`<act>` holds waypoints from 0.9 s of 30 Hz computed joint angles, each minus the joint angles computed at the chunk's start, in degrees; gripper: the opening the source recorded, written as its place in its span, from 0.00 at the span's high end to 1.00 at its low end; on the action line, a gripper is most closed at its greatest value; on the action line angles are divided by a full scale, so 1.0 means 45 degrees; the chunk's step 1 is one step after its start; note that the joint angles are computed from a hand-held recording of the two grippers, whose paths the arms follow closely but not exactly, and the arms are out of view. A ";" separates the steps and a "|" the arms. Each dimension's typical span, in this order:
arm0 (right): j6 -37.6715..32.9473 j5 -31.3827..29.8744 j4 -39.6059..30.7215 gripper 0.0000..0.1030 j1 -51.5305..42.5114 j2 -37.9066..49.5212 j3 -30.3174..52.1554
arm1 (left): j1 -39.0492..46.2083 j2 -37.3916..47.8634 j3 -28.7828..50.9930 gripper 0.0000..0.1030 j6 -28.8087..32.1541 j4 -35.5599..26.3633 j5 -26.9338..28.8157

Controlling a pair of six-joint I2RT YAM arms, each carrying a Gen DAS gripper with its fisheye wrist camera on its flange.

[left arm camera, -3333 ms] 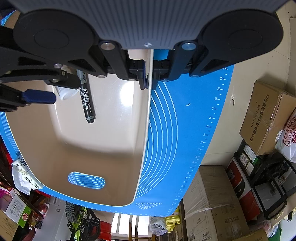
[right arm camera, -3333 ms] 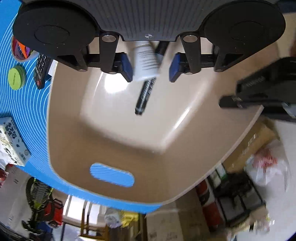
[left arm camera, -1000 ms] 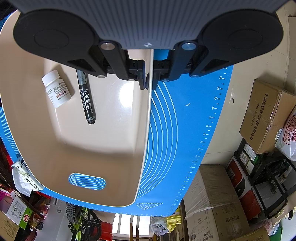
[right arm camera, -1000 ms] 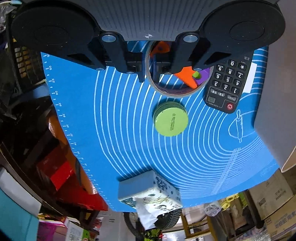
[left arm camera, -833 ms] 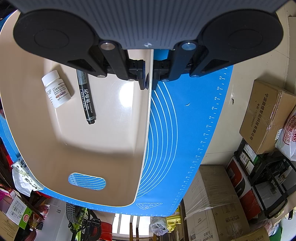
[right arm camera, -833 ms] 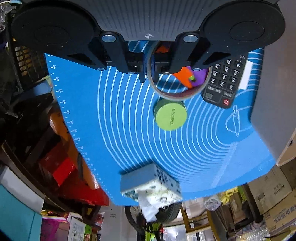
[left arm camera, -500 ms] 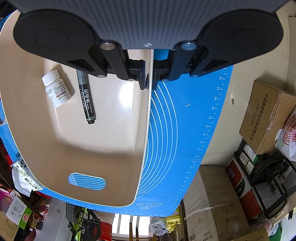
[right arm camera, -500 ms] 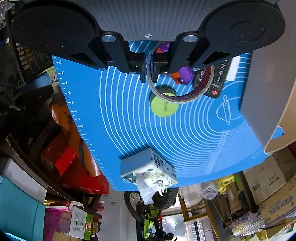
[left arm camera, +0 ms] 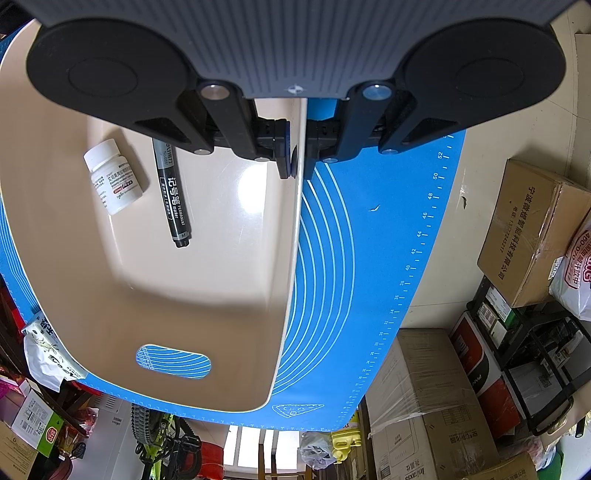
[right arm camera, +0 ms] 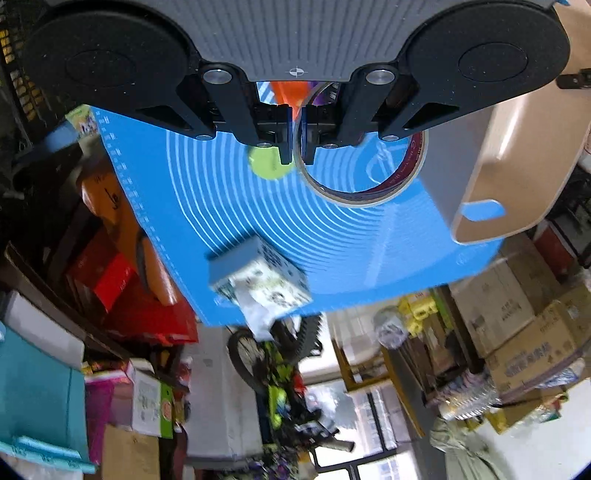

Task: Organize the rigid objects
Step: 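Lift the tape roll and carry it toward the basket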

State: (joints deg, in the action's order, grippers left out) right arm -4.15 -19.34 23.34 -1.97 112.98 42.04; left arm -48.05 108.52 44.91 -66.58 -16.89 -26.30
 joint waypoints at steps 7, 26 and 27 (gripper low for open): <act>0.0526 -0.0207 0.0473 0.85 0.1060 -0.0953 -0.0701 | -0.0006 0.0004 0.0000 0.94 0.0000 -0.0013 -0.0001; 0.0430 0.0982 0.0799 0.85 0.5082 -0.1441 -0.1441 | -0.0055 0.0113 0.0145 0.93 -0.0043 -0.0137 -0.0032; 0.0381 0.1049 0.0784 0.85 0.5219 -0.1406 -0.1430 | -0.0055 0.0113 0.0145 0.94 -0.0043 -0.0137 -0.0032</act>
State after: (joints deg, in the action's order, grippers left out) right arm -2.43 -14.62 26.87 21.51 106.66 35.60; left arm -48.29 109.03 45.56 -66.77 -17.50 -26.45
